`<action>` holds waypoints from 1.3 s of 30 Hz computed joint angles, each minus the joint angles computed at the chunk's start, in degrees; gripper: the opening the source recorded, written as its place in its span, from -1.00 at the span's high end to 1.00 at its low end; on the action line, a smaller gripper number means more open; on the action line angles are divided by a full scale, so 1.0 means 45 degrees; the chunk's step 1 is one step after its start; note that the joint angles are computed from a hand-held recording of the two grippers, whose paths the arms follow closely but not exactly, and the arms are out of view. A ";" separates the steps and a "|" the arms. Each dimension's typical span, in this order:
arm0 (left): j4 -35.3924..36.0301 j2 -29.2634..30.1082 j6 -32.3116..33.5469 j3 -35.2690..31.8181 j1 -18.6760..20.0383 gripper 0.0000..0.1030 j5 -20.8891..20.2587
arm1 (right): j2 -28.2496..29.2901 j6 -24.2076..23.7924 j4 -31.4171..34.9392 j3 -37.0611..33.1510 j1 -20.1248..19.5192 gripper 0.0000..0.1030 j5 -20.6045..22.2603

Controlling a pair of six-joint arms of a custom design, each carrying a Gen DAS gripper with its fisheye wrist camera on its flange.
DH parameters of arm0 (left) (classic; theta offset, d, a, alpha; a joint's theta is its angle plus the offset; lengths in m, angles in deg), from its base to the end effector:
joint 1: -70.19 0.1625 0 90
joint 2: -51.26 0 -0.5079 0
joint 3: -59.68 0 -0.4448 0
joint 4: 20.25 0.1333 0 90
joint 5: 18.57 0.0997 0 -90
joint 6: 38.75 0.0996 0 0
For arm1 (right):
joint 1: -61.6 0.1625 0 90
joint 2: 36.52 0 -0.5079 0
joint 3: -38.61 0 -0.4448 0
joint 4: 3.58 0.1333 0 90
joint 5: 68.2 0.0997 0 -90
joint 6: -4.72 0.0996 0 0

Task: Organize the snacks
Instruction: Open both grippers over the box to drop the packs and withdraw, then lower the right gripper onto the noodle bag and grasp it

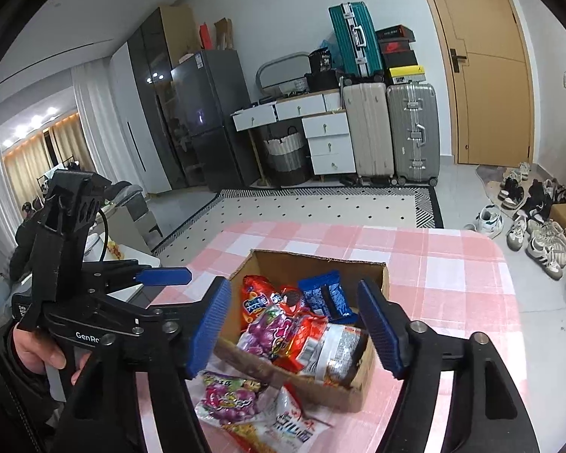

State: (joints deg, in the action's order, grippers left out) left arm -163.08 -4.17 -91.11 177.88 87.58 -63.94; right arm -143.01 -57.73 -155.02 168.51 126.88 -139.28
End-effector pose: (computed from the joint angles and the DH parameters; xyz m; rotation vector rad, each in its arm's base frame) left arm -0.4905 -0.3666 0.0982 0.5304 2.4598 -0.8144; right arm -0.0171 -0.4331 0.4600 1.0357 -2.5442 0.9996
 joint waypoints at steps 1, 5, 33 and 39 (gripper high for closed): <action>0.0093 -0.0064 -0.0146 0.0034 -0.0136 -0.58 0.0049 | -0.0193 -0.0076 0.0074 0.0084 -0.0105 -0.46 0.0114; 0.0626 -0.0362 -0.0794 0.0192 -0.0663 -0.61 0.0221 | -0.1027 -0.0418 0.0584 0.0413 -0.0611 -0.57 0.0685; 0.3600 -0.1693 -0.6247 0.1800 -0.4062 -0.97 0.1147 | -0.5796 -0.4736 0.6794 0.1439 -0.5805 -0.98 0.4564; 0.3237 -0.1334 -0.7201 0.2388 -0.4328 -0.97 0.1184 | -0.5523 -0.5379 0.7112 0.1756 -0.6626 -0.98 0.4374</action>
